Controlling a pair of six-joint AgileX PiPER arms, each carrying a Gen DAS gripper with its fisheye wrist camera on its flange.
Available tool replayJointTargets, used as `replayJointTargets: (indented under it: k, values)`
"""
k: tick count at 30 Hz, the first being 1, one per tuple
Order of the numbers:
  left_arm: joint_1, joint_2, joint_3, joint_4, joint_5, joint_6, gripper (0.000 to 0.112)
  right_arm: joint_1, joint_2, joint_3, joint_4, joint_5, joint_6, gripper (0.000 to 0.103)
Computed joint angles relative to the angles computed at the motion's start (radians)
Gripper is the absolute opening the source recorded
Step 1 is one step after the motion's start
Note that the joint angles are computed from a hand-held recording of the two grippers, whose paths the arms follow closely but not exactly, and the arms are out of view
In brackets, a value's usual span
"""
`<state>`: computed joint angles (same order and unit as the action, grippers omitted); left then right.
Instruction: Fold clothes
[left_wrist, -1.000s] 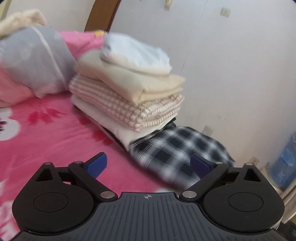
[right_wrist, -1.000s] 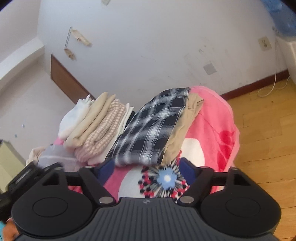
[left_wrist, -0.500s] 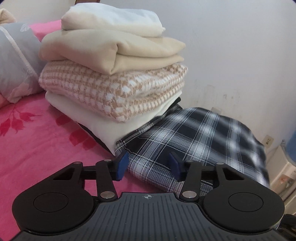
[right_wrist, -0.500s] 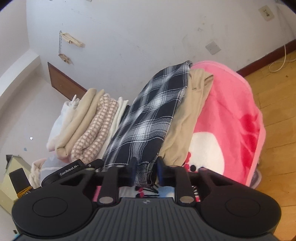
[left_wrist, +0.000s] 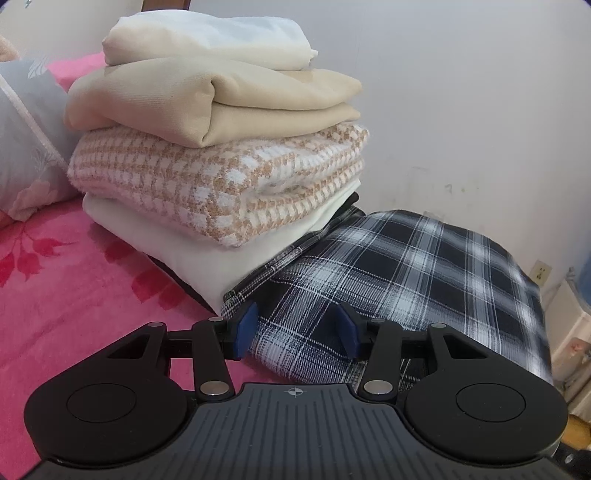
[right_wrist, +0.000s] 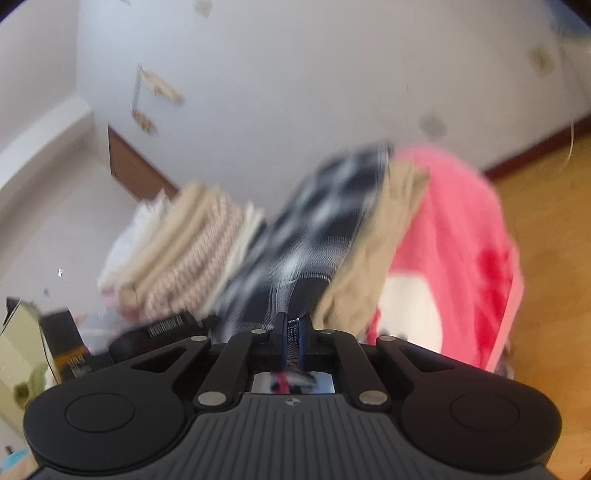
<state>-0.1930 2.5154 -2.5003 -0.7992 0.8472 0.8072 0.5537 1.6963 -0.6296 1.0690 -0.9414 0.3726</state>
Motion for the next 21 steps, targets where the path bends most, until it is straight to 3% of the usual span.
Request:
replayJointTargets:
  k: [2,4,6,8,11,14,17,20,21]
  values:
    - [0.000,-0.022,0.055,-0.031,-0.033,0.052,0.048,-0.019,-0.020,0.042,-0.057,0.014,0.059,0.018]
    - [-0.001,-0.039,0.097,-0.053,-0.059,0.092,0.049,0.019,-0.056,0.089,0.011,-0.082,0.031,0.038]
    - [-0.006,-0.060,0.137,-0.054,-0.085,0.115,0.049,0.024,-0.090,0.117,0.079,-0.156,-0.021,0.046]
    - [-0.014,-0.083,0.178,-0.050,-0.114,0.137,0.049,-0.072,-0.127,0.117,0.068,-0.114,-0.087,0.046]
    - [-0.027,-0.100,0.200,-0.014,-0.140,0.128,0.050,-0.310,-0.121,0.054,-0.053,0.036,-0.148,0.046]
    - [-0.031,-0.078,0.148,0.037,-0.116,0.060,0.053,-0.527,-0.074,-0.037,-0.265,0.215,-0.059,0.046]
    - [-0.030,-0.053,0.100,0.062,-0.090,0.029,0.055,-0.663,-0.027,-0.108,-0.534,0.326,0.135,0.043]
    - [-0.027,-0.021,0.029,0.091,-0.043,-0.007,0.055,-0.704,0.011,-0.188,-0.616,0.433,0.148,0.033]
    - [-0.026,-0.008,-0.001,0.104,-0.024,-0.025,0.055,-0.701,0.018,-0.199,-0.607,0.438,0.121,0.010]
